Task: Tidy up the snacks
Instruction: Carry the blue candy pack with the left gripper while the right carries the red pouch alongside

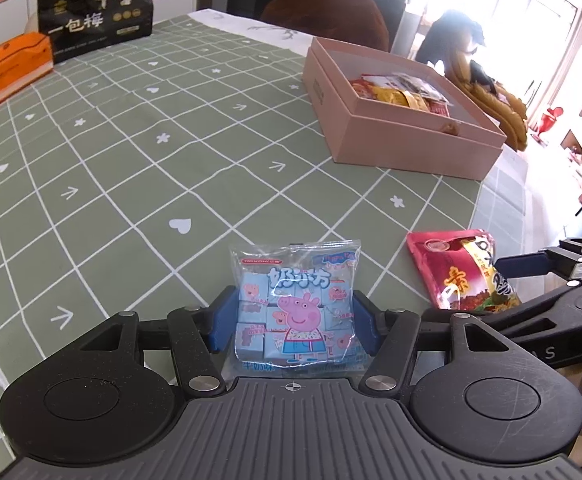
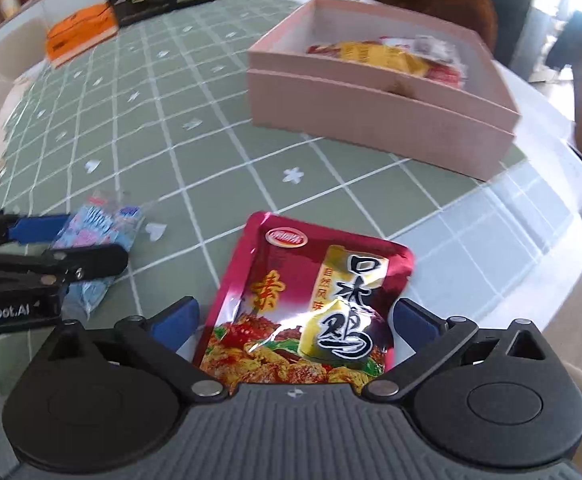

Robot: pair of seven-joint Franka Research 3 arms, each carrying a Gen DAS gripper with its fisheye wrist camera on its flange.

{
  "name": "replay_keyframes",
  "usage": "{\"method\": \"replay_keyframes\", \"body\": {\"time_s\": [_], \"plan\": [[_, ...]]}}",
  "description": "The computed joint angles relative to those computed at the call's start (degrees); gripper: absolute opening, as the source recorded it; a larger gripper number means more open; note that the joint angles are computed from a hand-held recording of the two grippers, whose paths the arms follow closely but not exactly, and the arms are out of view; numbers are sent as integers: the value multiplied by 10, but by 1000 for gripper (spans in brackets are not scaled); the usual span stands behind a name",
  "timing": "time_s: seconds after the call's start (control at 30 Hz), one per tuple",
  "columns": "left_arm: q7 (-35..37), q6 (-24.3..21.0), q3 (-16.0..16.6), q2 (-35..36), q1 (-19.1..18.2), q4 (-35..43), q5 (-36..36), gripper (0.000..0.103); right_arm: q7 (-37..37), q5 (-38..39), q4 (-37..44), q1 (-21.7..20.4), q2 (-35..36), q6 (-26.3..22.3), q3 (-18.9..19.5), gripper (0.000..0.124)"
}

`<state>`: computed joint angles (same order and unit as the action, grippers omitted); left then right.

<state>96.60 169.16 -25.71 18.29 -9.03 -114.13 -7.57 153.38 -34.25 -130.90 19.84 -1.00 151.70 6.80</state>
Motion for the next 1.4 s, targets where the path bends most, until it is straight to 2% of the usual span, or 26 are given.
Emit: {"method": "replay_keyframes", "body": {"time_s": [0.13, 0.3, 0.4, 0.57, 0.83, 1.0, 1.13, 1.27, 1.4], "plan": [[6, -1, -8, 2, 7, 2, -10, 65, -67, 41, -4, 0, -13, -7, 1, 88], [6, -5, -8, 3, 7, 5, -14, 65, -56, 23, 0, -5, -27, -34, 11, 61], [-1, -12, -1, 3, 1, 9, -11, 65, -37, 5, 2, -9, -31, -41, 15, 52], [6, -13, -1, 7, 0, 14, -12, 65, -22, -10, 2, -12, -41, -51, 20, 46], [21, -8, -16, 7, 13, 10, -26, 65, -26, -53, 30, -1, -38, -95, 36, 39], [100, -32, -64, 6, 53, 9, -89, 65, -28, -54, 36, 7, -32, -98, 30, 39], [145, -35, -63, 6, 41, 10, -112, 65, -23, -21, 13, 1, -50, -58, 20, 36], [173, -29, -62, 8, 35, 10, -128, 65, -42, 53, -23, -12, -79, 20, 17, 27], [207, -30, -77, 8, 50, 9, -167, 65, -96, 158, -38, -12, -78, 96, 16, 27]]}}
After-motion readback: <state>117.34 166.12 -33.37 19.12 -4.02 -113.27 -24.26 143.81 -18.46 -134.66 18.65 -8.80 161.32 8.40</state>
